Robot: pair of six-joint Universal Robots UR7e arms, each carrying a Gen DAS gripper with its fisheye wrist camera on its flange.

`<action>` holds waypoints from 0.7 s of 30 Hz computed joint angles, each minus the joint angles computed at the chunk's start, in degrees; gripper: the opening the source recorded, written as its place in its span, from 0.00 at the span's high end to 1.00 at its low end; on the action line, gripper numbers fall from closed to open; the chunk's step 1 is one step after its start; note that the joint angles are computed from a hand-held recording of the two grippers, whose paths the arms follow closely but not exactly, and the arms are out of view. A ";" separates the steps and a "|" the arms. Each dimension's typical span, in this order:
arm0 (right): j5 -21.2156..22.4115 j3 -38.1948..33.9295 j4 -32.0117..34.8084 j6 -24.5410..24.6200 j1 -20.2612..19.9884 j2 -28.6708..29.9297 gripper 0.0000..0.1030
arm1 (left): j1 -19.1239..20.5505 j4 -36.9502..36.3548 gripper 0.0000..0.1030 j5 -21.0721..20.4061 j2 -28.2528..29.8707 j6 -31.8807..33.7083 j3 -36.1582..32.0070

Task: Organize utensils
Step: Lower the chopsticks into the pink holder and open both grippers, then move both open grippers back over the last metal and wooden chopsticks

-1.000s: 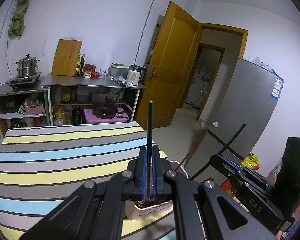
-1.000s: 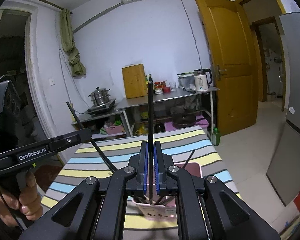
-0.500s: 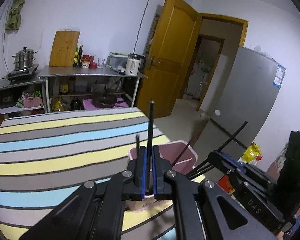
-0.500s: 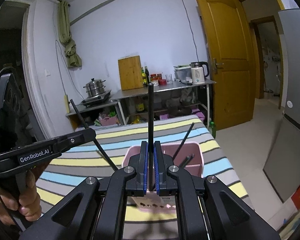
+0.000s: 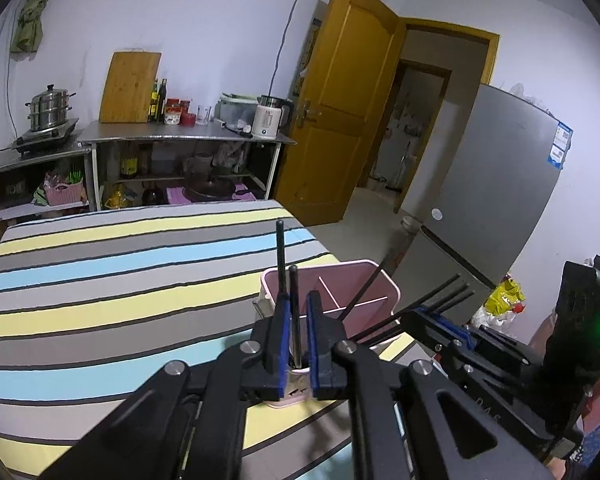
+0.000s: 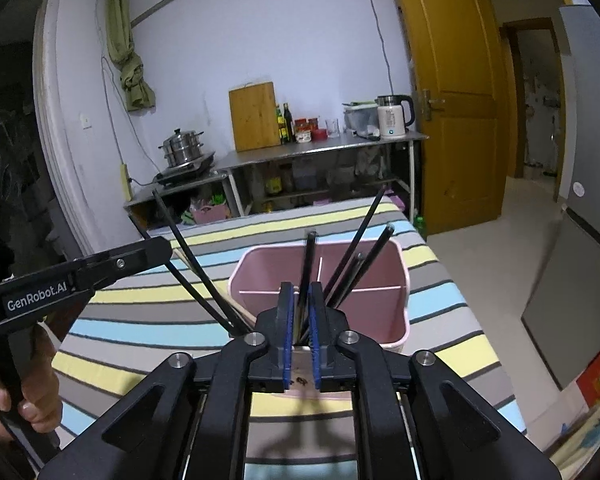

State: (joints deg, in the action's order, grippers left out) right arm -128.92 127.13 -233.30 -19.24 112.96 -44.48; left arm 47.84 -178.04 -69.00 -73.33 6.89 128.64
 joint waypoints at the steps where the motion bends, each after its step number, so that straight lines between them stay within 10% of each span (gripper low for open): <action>1: 0.14 0.18 -0.33 -0.10 0.19 -0.07 0.85 | -0.07 -0.24 0.86 0.04 -0.37 0.06 0.30; 21: -2.52 2.60 -3.06 -0.10 5.33 0.77 0.79 | -1.77 -2.96 0.84 4.43 -8.46 -3.38 8.06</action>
State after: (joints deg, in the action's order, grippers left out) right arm -131.44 129.73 -236.36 -19.34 118.30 -43.71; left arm 46.07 -181.00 -64.57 -81.79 3.51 136.70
